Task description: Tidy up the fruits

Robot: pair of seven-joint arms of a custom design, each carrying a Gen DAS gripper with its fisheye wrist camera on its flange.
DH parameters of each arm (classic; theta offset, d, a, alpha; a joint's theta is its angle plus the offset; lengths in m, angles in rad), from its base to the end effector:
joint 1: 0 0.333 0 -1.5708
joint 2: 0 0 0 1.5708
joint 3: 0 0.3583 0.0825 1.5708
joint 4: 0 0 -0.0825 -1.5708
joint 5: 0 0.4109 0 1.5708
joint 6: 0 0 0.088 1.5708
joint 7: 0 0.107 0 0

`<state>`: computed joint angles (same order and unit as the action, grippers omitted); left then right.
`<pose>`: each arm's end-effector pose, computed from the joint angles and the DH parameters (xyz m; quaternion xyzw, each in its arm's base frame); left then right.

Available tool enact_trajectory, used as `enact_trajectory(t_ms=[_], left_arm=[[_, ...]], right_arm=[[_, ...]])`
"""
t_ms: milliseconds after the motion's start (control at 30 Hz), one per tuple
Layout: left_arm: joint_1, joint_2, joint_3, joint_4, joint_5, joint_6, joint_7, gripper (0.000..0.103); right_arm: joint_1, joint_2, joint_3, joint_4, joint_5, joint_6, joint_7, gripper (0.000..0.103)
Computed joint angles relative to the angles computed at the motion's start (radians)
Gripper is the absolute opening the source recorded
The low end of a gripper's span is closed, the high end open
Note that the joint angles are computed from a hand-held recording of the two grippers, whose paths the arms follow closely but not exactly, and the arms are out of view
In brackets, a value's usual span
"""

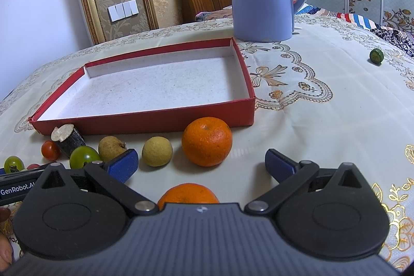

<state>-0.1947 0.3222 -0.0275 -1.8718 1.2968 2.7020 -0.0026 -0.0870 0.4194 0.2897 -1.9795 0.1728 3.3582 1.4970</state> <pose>0.6642 -0.1821 0.4034 -0.7181 0.5449 -0.2437 0.3578 0.6895 0.0978 0.3975 -0.6261 0.6244 -0.2532 0.3924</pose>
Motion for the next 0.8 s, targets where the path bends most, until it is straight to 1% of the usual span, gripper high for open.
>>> enact_trajectory(t_ms=[67, 133, 200, 233, 267, 300, 367, 400, 433, 467, 500, 533, 567, 633, 667, 733, 800], left_arm=[[-0.002, 0.002, 0.001, 0.001, 0.005, -0.004, -0.001, 0.103], [-0.003, 0.002, 0.0, 0.002, 0.005, -0.005, -0.004, 0.103], [-0.001, 0.003, 0.0, 0.001, 0.004, 0.0, -0.008, 0.103], [0.001, 0.002, 0.001, 0.0, 0.003, 0.006, -0.01, 0.103], [0.003, 0.001, 0.001, -0.002, 0.002, 0.013, -0.011, 0.103], [0.008, -0.004, 0.002, -0.007, 0.002, 0.027, -0.006, 0.103], [0.033, -0.023, 0.002, -0.034, -0.01, 0.094, 0.027, 0.103], [0.047, -0.039, 0.003, -0.055, -0.02, 0.132, 0.041, 0.103], [0.059, -0.059, 0.013, -0.081, -0.002, 0.181, 0.016, 0.103], [0.064, -0.08, 0.03, -0.104, 0.052, 0.227, -0.053, 0.103], [0.068, -0.099, 0.041, -0.123, 0.105, 0.249, -0.125, 0.103], [0.074, -0.119, 0.044, -0.141, 0.156, 0.249, -0.194, 0.103], [0.084, -0.135, 0.038, -0.156, 0.185, 0.244, -0.23, 0.103], [0.106, -0.152, 0.023, -0.172, 0.262, 0.248, -0.293, 0.103], [0.115, -0.156, 0.012, -0.174, 0.283, 0.242, -0.304, 0.103], [0.121, -0.16, -0.014, -0.176, 0.318, 0.191, -0.327, 0.103], [0.129, -0.161, -0.031, -0.174, 0.366, 0.192, -0.361, 0.103]], right_arm=[[-0.007, 0.001, 0.006, -0.003, -0.004, 0.003, 0.001, 0.103], [-0.032, 0.006, 0.031, -0.005, -0.015, 0.011, 0.009, 0.103], [-0.086, 0.014, 0.085, -0.009, -0.038, 0.022, 0.028, 0.103], [-0.103, 0.015, 0.101, -0.014, -0.047, 0.031, 0.041, 0.103], [-0.135, 0.017, 0.131, -0.019, -0.066, 0.039, 0.058, 0.103], [-0.185, 0.022, 0.178, -0.024, -0.1, 0.04, 0.077, 0.103], [-0.291, 0.036, 0.276, -0.032, -0.178, 0.026, 0.104, 0.103], [-0.321, 0.041, 0.305, -0.035, -0.203, 0.024, 0.112, 0.103], [-0.349, 0.044, 0.331, -0.04, -0.224, 0.026, 0.119, 0.103], [-0.367, 0.049, 0.347, -0.043, -0.24, 0.031, 0.127, 0.103], [-0.383, 0.055, 0.363, -0.044, -0.256, 0.034, 0.137, 0.103], [-0.39, 0.058, 0.369, -0.042, -0.27, 0.029, 0.144, 0.103], [-0.381, 0.056, 0.36, -0.039, -0.276, 0.024, 0.146, 0.103], [-0.342, 0.046, 0.321, -0.039, -0.27, 0.031, 0.147, 0.103], [-0.328, 0.041, 0.306, -0.043, -0.271, 0.039, 0.147, 0.103], [-0.32, 0.036, 0.296, -0.045, -0.284, 0.042, 0.155, 0.103], [-0.317, 0.037, 0.291, -0.044, -0.293, 0.044, 0.169, 0.103]])
